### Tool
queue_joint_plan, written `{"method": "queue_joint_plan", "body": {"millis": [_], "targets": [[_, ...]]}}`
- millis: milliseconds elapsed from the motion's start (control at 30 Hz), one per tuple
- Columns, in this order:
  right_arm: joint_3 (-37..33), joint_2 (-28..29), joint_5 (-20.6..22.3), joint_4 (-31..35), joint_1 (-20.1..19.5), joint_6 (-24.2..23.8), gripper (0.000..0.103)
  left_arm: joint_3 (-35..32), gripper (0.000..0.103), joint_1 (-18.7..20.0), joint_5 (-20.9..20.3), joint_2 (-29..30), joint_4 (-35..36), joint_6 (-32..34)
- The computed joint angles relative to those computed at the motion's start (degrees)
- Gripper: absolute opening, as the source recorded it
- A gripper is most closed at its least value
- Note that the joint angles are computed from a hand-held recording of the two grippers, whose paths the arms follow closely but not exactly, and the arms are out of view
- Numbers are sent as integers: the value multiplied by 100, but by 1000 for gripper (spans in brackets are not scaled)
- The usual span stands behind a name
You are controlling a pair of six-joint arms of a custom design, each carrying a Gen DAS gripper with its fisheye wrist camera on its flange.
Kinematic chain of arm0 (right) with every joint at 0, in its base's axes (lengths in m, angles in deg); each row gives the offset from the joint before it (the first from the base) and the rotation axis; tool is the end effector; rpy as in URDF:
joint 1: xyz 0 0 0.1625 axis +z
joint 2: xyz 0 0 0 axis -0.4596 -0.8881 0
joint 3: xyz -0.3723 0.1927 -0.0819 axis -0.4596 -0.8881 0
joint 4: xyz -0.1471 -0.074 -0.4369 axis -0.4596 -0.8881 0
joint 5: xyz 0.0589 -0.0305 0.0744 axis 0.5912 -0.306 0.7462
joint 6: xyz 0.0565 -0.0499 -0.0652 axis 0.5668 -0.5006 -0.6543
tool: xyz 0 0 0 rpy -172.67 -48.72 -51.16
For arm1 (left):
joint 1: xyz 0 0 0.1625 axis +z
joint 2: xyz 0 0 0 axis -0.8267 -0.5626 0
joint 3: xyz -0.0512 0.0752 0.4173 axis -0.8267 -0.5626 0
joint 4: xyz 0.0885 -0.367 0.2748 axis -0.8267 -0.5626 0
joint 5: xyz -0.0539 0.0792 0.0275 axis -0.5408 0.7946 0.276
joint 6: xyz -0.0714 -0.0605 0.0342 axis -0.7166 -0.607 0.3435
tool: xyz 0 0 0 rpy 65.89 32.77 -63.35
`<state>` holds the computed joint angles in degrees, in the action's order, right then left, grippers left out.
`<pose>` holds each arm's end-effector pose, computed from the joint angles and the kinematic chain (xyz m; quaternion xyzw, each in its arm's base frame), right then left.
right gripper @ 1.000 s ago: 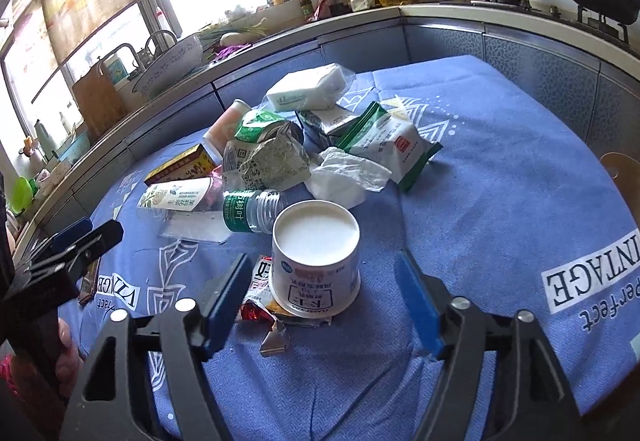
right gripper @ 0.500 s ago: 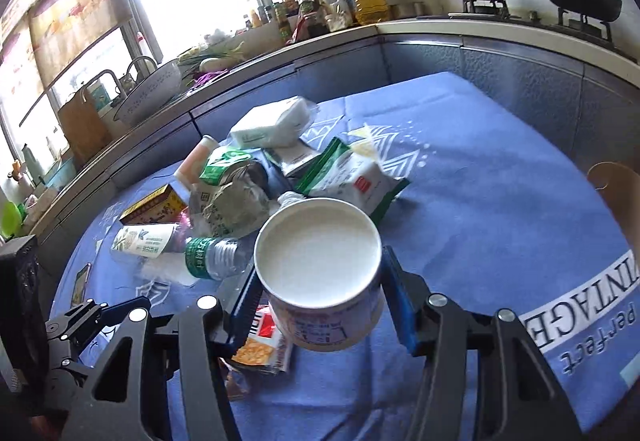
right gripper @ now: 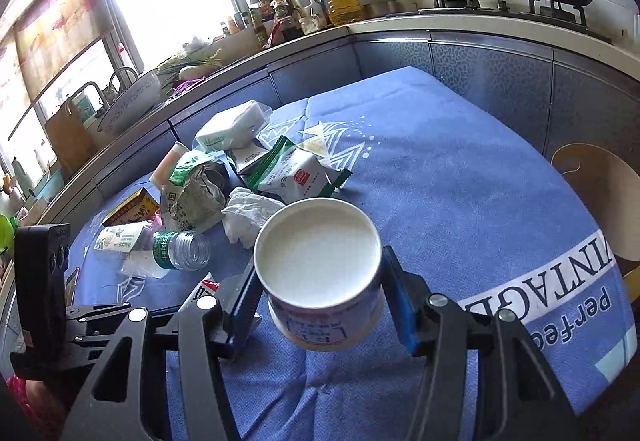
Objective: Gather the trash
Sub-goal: 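Carry the wrapper and yogurt cup to the beige wastebasket and open both tools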
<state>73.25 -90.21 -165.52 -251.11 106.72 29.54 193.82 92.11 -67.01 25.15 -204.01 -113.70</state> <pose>0.0563 -0.4588 0.1797 0.2866 -0.8950 0.3160 0.1300 -0.2525 -0.4371 -0.0041 0.0923 0.9228 -0.2826 0.2452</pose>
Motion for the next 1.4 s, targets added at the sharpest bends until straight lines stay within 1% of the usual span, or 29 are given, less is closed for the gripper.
{"method": "queue_joint_plan", "body": {"millis": [133, 267, 367, 467, 567, 633, 733, 900, 1000, 1100, 1200, 1267, 1400], "targets": [[-38, -107, 143, -12, -86, -45, 58, -275, 15, -95, 84, 34, 57, 301], [-159, -264, 302, -48, -293, 37, 58, -873, 15, 12, -12, 251, 101, 876], [-271, -411, 380, -188, -508, 77, 58, -1623, 15, 116, -269, 684, 44, 1538], [-414, -566, 435, -291, -750, 149, 58, -2472, 15, 157, -425, 1283, 65, 2245], [-564, -706, 497, -380, -1011, 227, 58, -3282, 15, 253, -729, 1849, 173, 2653], [-678, -766, 521, -435, -1174, 261, 58, -3786, 15, 336, -960, 2180, 316, 2778], [-925, -745, 503, -512, -1380, 348, 58, -4546, 15, 409, -1155, 2684, 587, 2959], [-1382, -531, 481, -644, -1666, 475, 58, -5775, 15, 426, -1287, 3539, 1047, 3388], [-1603, -448, 631, -432, -1837, 524, 58, -6442, 15, 444, -1291, 4018, 1312, 3557], [-1821, -303, 677, -218, -1916, 567, 58, -7011, 15, 507, -1230, 4400, 1695, 3519], [-1967, -161, 642, -72, -1937, 627, 58, -7383, 15, 590, -1209, 4650, 2001, 3367], [-1997, -108, 650, -40, -1967, 598, 58, -7529, 15, 642, -1222, 4758, 2143, 3290], [-2086, 70, 509, -36, -1957, 548, 58, -7752, 15, 717, -1202, 4932, 2412, 3220]]}}
